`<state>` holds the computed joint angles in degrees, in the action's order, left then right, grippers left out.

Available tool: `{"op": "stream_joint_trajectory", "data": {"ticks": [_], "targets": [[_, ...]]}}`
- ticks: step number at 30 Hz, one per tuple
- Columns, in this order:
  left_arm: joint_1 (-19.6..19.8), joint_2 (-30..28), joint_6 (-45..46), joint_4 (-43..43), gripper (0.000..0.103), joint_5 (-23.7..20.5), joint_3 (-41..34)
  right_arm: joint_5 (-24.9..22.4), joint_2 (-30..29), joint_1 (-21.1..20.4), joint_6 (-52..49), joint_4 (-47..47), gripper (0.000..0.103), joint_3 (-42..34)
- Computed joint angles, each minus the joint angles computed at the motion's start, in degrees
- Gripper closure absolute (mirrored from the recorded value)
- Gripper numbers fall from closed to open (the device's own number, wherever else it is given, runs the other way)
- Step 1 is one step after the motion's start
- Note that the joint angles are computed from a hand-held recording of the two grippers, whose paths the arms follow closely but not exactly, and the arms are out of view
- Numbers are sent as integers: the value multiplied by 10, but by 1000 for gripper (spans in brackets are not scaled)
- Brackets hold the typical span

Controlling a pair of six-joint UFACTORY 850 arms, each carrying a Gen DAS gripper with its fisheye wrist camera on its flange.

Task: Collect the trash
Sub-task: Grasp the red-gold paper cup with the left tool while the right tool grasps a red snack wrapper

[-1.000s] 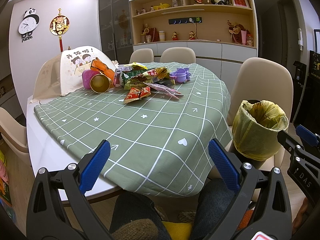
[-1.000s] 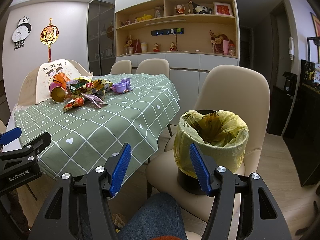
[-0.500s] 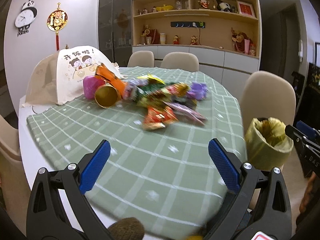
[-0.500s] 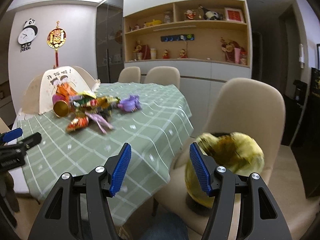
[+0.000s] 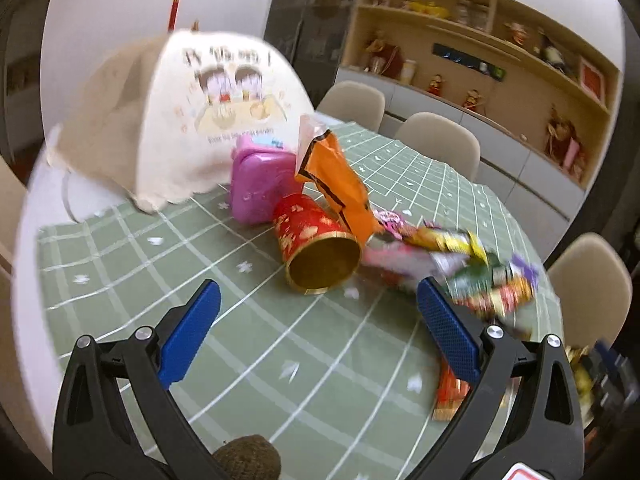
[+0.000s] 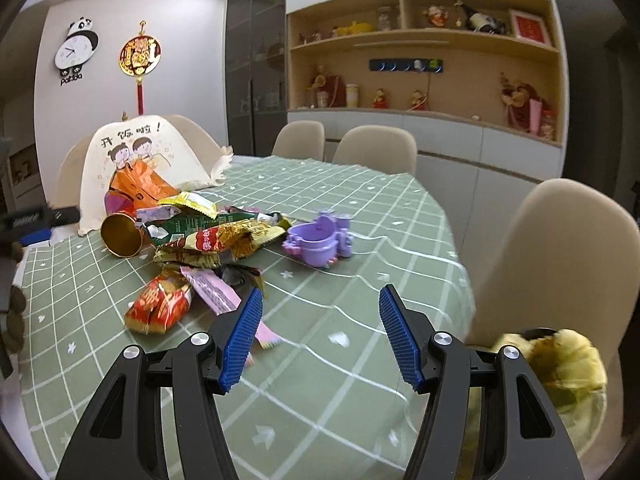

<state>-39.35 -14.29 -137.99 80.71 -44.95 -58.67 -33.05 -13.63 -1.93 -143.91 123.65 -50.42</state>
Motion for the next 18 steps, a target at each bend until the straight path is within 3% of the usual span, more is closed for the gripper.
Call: {"op": "stream_joint_trajectory", "data": {"ticks": [3, 6, 9, 12, 14, 18], "targets": [[42, -25, 15, 2, 14, 55, -26, 23, -16, 18, -15, 19, 45, -17], [62, -63, 65, -28, 16, 41, -66, 37, -23, 28, -30, 35, 45, -28], [79, -74, 79, -48, 19, 61, -75, 39, -32, 27, -14, 19, 45, -38], [89, -69, 77, -45, 29, 97, -63, 46, -46, 30, 46, -39, 45, -61], [83, -59, 62, -23, 42, 103, -50, 43, -55, 31, 101, -100, 45, -75], [59, -42, 62, -7, 45, 88, -31, 8, -76, 32, 218, -260, 45, -109]]}}
